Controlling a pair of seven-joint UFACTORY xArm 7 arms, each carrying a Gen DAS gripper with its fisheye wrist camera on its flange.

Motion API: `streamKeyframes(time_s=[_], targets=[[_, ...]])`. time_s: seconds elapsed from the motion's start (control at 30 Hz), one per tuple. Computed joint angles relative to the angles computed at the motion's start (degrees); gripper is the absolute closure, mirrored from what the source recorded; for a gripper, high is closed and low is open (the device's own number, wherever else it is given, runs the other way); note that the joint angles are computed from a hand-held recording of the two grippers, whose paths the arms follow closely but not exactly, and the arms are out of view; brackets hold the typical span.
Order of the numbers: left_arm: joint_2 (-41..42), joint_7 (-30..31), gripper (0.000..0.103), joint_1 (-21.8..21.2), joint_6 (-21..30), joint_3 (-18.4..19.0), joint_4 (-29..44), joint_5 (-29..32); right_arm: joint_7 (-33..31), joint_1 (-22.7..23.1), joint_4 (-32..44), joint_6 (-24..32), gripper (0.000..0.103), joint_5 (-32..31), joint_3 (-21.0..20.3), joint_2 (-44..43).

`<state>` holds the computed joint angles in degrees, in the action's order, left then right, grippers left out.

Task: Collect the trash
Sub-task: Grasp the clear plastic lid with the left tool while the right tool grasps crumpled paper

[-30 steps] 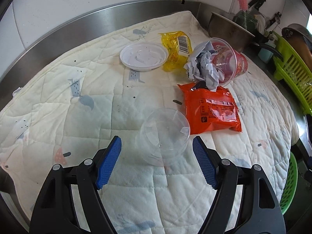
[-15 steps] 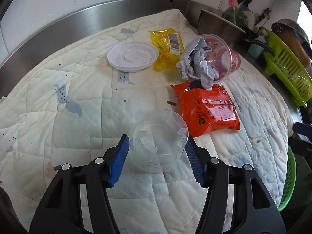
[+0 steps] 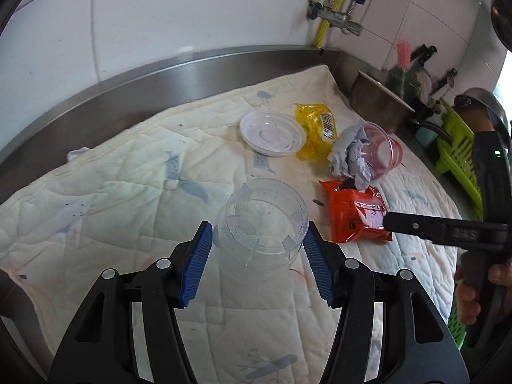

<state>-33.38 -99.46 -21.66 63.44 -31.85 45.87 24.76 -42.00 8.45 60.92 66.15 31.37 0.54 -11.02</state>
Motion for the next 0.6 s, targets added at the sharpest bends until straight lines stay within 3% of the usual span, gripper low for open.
streamKeyframes(time_s=[0.1, 0.13, 0.27, 0.4, 0.6], targets=[[-1.02, -0.21, 0.045, -0.38, 1.45, -0.27, -0.18, -0.49, 1.78, -0.66, -2.29, -7.13, 0.016, -2.31, 2.37, -2.3], [-1.68, -0.23, 0.045, -0.62, 1.62, -0.18, -0.59, -0.73, 1.28, 0.83, -2.45, -7.55, 0.016, -2.04, 1.16, -2.7], [-3.32, -0.01, 0.045, -0.74, 2.26, -0.1, -1.52, -1.57, -0.09, 1.78, -0.14, -4.17, 0.016, -0.22, -0.03, -2.5], [-4.01, -0.05, 0.045, -0.27, 2.17, -0.35, -1.89, -1.85, -0.66, 2.42, 1.41, -1.88, 0.03, 2.29, -0.2, -2.46], [-4.94, -0.07, 0.045, 0.15, 1.71, -0.47, -2.56, -2.56, 2.05, 3.73, 2.35, -4.09, 0.044, 2.0, 1.98, -0.78]])
